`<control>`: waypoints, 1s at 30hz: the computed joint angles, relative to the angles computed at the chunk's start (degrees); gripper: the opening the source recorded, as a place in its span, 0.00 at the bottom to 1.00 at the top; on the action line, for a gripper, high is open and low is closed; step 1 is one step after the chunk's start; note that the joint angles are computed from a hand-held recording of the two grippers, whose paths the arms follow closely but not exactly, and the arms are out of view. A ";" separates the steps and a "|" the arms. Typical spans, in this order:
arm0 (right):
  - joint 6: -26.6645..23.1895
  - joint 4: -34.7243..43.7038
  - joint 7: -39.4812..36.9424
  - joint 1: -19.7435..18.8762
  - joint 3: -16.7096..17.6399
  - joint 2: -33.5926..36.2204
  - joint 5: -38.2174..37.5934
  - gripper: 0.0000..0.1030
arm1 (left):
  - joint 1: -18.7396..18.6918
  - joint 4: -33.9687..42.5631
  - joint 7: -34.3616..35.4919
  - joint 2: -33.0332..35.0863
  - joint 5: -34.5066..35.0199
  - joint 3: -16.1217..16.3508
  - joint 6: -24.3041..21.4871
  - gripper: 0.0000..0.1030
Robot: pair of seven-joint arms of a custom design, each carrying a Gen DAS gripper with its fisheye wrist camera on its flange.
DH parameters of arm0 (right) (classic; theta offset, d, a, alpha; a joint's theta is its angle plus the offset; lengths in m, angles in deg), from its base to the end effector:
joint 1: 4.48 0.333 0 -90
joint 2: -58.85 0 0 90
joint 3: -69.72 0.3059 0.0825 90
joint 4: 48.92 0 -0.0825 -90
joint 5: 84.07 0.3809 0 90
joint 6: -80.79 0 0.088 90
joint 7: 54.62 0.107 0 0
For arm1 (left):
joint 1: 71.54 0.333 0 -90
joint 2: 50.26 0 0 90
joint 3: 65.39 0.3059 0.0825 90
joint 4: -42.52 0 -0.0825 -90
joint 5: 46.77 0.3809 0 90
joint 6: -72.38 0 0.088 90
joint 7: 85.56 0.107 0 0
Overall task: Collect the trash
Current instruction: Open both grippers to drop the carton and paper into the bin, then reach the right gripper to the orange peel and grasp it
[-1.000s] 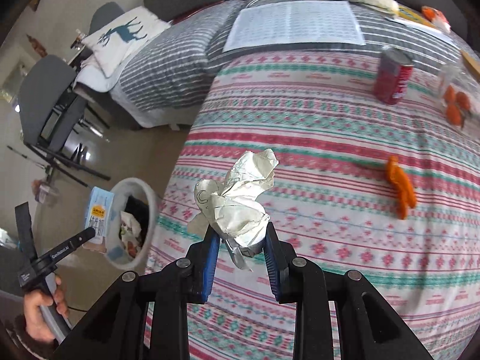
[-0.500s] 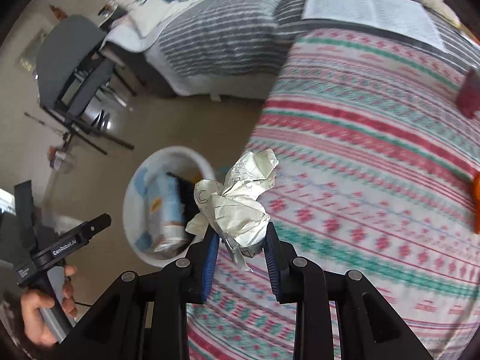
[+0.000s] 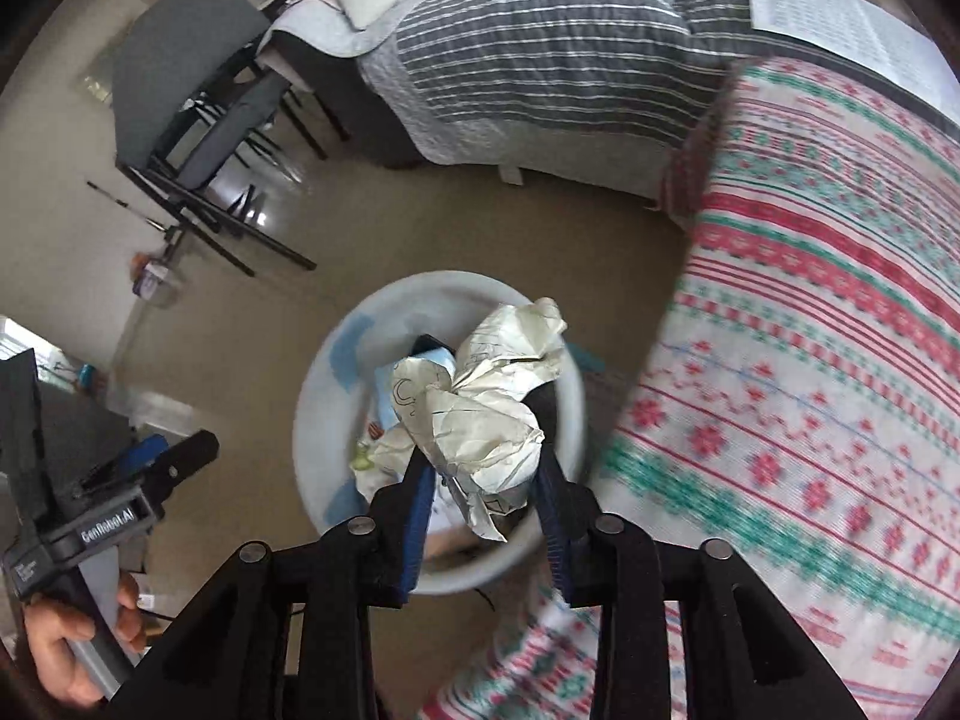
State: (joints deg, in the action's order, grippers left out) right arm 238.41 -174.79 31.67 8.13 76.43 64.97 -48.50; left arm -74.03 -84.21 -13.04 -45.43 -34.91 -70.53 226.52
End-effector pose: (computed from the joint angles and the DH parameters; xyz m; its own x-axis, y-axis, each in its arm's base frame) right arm 0.5493 0.1666 0.3709 -0.0404 -0.9055 -0.4225 -0.9253 0.1935 -0.3262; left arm 0.5637 -0.0818 0.3746 0.0112 -0.9995 -0.0282 -0.9173 0.0010 -0.3981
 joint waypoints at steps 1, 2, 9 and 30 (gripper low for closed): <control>0.17 0.47 -0.11 0.00 0.16 0.58 0.72 0.49 | 0.00 0.06 0.14 0.11 -0.07 -0.02 0.03 0.95; 0.09 0.63 -0.54 -0.27 0.37 0.75 2.15 0.53 | 0.05 0.21 0.62 0.24 -0.53 -0.08 -0.08 0.95; 1.25 -1.91 2.68 -0.27 -0.59 -1.65 1.03 0.59 | -0.26 -0.41 2.50 -0.65 -2.70 -0.59 0.50 0.95; -2.30 -26.37 32.69 -11.11 -9.31 -28.47 -37.86 0.78 | -5.38 1.00 5.82 -0.23 -2.32 -3.91 -1.56 0.99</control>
State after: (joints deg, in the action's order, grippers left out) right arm 236.11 -201.16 64.36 -2.98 67.12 36.49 -86.36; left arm -79.41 -83.21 -7.22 -45.66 -37.23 -74.44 224.96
